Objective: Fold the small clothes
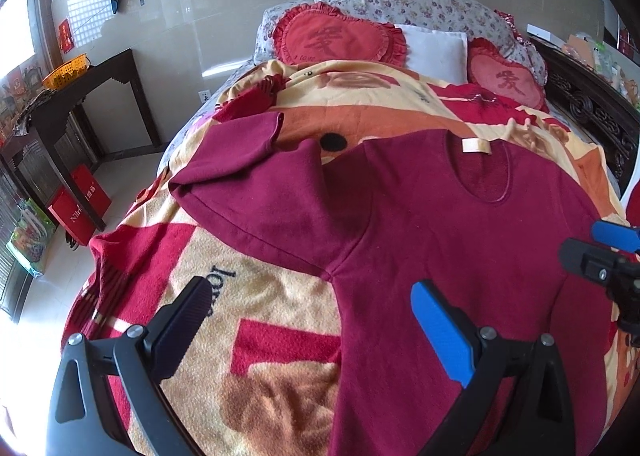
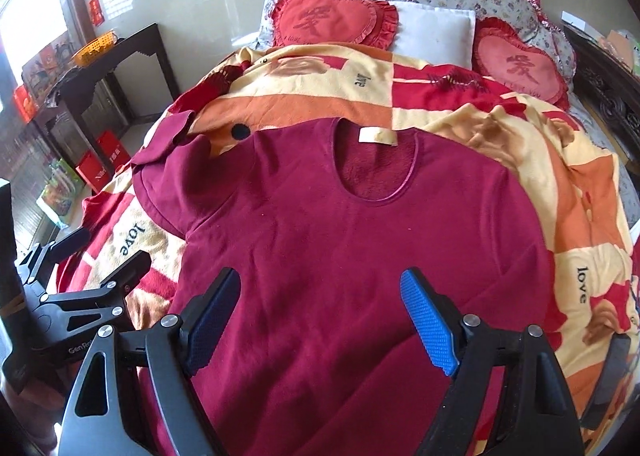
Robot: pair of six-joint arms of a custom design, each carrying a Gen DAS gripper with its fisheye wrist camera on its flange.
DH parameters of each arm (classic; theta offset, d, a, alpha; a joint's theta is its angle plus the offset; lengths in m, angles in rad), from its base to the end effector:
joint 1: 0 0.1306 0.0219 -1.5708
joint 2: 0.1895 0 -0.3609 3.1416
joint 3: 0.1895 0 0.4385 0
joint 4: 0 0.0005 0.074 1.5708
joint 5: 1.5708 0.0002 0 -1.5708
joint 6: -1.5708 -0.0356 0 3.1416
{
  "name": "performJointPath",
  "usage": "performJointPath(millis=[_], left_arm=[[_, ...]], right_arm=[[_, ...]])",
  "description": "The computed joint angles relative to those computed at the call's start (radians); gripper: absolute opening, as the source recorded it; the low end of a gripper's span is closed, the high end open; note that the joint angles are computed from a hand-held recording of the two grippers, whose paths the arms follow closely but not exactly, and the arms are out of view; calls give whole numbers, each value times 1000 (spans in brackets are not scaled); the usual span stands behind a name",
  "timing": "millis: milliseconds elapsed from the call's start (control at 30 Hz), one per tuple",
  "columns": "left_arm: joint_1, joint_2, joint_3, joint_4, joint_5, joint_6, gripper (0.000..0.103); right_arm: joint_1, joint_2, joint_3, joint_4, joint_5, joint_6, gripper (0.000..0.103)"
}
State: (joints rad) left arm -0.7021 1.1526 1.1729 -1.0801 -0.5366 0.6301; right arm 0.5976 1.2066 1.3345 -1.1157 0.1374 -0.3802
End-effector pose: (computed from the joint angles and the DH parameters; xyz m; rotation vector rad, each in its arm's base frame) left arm 0.3393 -0.2638 0.3997 -0.0864 2.4211 0.1323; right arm 0.3784 0.2510 0.4506 -0.2249 2.5476 0.2050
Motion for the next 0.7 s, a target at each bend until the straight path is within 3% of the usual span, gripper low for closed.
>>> performJointPath(millis=[700], left_arm=[[102, 30, -12, 38, 51, -25, 102]], right_arm=[[20, 158, 93, 38, -28, -9, 63]])
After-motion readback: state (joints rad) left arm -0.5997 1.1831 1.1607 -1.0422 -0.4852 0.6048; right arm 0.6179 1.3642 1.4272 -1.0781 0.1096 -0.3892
